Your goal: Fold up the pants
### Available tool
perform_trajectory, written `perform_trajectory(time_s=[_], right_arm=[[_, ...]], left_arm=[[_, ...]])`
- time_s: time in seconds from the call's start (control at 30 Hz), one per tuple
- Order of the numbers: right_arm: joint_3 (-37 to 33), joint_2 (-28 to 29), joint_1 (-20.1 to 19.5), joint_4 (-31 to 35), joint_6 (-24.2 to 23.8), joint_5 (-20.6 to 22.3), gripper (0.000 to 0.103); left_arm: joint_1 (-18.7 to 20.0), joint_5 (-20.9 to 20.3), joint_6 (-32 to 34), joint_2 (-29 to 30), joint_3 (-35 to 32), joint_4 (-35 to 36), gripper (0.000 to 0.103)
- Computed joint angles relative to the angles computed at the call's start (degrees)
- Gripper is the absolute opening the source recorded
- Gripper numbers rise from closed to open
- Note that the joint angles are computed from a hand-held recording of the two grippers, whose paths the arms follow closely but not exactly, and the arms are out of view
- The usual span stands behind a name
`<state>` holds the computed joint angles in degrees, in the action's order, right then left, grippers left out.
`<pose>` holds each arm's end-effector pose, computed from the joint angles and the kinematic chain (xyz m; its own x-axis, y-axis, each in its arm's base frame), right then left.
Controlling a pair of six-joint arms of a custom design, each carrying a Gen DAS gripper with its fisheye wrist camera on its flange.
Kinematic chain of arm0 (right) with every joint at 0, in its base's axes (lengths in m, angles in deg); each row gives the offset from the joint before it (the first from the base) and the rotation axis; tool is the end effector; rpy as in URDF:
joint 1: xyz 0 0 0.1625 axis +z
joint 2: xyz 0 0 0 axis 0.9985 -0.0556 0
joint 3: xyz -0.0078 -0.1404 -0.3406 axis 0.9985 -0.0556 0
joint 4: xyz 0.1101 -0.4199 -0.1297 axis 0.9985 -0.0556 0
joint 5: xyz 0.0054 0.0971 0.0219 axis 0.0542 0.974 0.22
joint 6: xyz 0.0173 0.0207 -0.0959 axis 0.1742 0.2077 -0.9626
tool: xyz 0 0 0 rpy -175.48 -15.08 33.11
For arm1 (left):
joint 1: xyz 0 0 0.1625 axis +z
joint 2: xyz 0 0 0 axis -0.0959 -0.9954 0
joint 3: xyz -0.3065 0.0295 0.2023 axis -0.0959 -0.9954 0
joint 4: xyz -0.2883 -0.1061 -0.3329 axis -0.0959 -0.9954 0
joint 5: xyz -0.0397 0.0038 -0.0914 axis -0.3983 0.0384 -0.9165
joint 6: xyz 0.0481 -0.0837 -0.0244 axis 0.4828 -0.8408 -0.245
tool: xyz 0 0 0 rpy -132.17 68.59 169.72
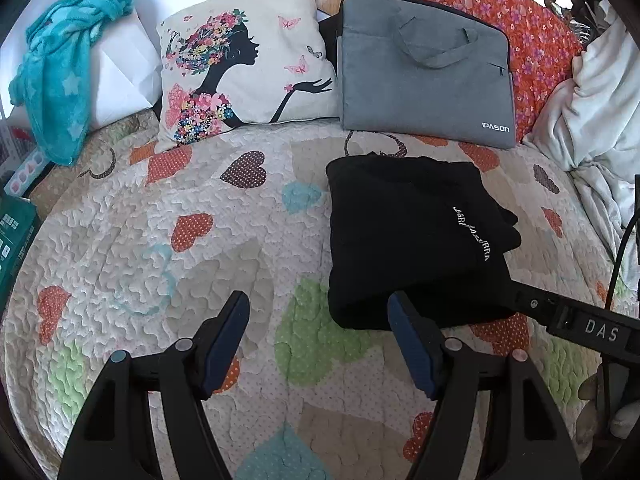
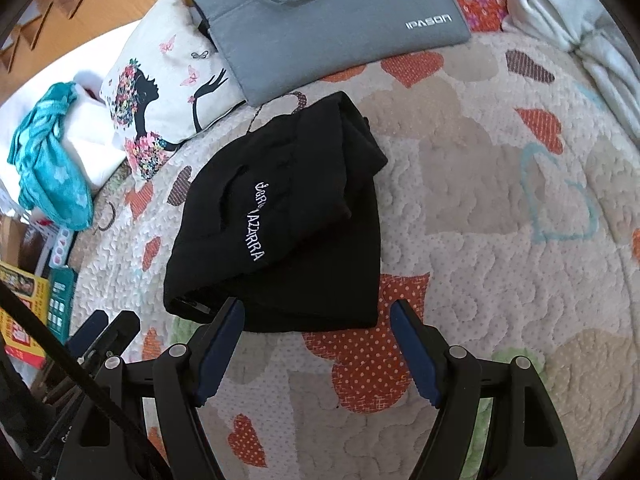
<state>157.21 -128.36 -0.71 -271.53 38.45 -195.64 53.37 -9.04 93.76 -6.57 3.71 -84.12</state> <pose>0.0494 -0.6171 0.1895 -0.8819 0.3900 0.2648 0.0517 0.6382 -0.7681 -0.3166 -0.6503 0.0471 -0.6251 0.3885 -0.6770 0.7046 0.6540 -0.2753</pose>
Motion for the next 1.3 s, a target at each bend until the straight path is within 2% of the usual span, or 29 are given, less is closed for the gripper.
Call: perform_trajectory(time_s=[0.43,0.5,0.57,0.63,0.7,0.8,0.9,0.97,1.03,1.1,1.3], right_arm=[[-0.88,1.30,0.52,0.33,-1.34,-2.01,0.082],[-1.07,1.63,0.71,0.29,-1.62,-2.42,0.082],[-1.17,1.83,0.83,0.18,-1.92,-2.77,0.082],[-1.21,1.96,0.96,-0.29,-2.17,-3.12,0.082],[-1.20,2.06,1.15,-1.32,-2.70,-3.53,0.082],[-1.07,2.23,1.55,-3.26,-4.01,-4.08,0.082],[-0.82,2.49,1.88,-5.40,-5.41,-3.59,0.083],[-0.92,3.04,2.41,-6.74,-6.94,-3.75,0.085],[-1.25,3.62,2.75,-7.22,-8.19,-4.02,0.086],[-1.82,4.39,3.12,-6.92,-8.88,-4.67,0.086],[-2.03,4.64,2.97,-5.52,-8.27,-4.77,0.086]], left_arm=[[-0.03,0.14,-0.29,0.00,0.24,-0.70,0.071],[-0.28,1.13,-0.58,0.05,0.51,-1.86,0.071],[-0.97,3.24,0.79,0.07,1.57,-7.18,0.071],[-1.70,4.73,4.39,0.22,2.73,-16.40,0.074],[-2.33,6.00,8.30,0.49,3.37,-25.35,0.100],[-3.01,6.98,14.12,0.79,3.46,-37.65,0.103],[-3.40,10.36,17.70,1.81,2.55,-42.42,0.103],[-2.99,10.97,15.18,1.13,2.25,-36.42,0.103],[-2.03,8.82,8.33,-0.95,2.95,-26.01,0.103],[-1.71,8.51,4.14,-1.55,3.08,-20.01,0.103],[-1.48,7.57,-0.39,-1.45,2.95,-11.14,0.103]])
